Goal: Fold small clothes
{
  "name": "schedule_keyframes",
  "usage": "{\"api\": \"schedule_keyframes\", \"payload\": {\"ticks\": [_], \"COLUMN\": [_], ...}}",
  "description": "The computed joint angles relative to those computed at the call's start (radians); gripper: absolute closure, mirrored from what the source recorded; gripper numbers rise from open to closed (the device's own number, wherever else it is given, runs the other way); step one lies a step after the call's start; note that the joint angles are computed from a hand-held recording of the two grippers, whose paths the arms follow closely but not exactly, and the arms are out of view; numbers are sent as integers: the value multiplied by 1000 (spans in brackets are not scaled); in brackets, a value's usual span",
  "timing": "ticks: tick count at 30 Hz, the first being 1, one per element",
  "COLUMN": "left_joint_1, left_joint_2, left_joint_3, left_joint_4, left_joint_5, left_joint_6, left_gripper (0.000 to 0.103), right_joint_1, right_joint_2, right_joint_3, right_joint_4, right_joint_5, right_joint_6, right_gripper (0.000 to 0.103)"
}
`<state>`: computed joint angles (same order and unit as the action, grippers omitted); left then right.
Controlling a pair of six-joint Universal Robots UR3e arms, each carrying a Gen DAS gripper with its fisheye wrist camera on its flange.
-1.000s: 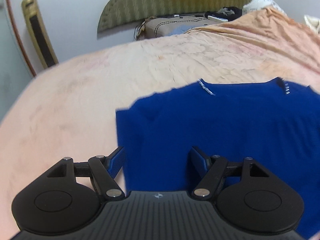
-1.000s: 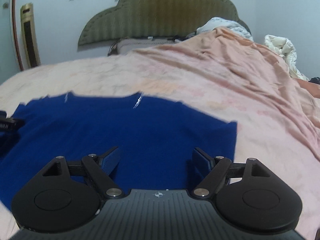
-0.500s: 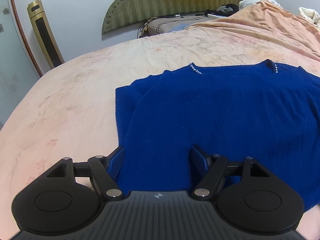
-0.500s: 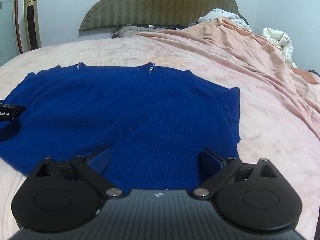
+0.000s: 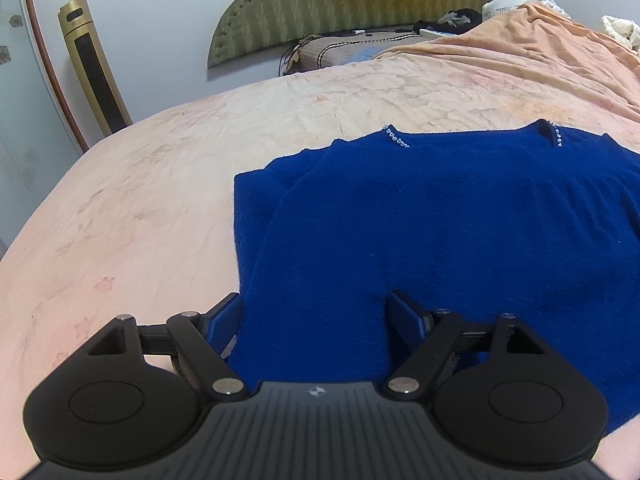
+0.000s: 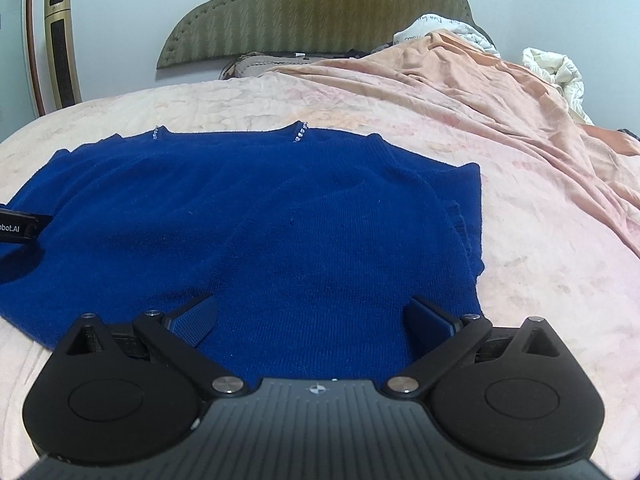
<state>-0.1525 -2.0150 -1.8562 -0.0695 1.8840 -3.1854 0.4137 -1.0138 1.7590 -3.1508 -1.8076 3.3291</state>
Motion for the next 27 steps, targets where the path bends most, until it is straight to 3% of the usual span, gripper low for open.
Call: {"api": "schedule_keyframes", "payload": {"ticks": [18, 27], "left_joint_1": [-39, -63], "left_joint_2": [-61, -121], "left_joint_3": [-59, -94], "left_joint_4": [205, 366], "left_joint_5": [74, 121], "left_joint_6": [35, 63], "left_gripper": [21, 21], "right_joint_1": [-2, -1], "right_joint_2": [0, 0], "right_joint_3": [1, -1], "right_joint_4": [-3, -4], "right_joint_5": [4, 5], "right_joint_6": [0, 5], "right_gripper": [0, 0]}}
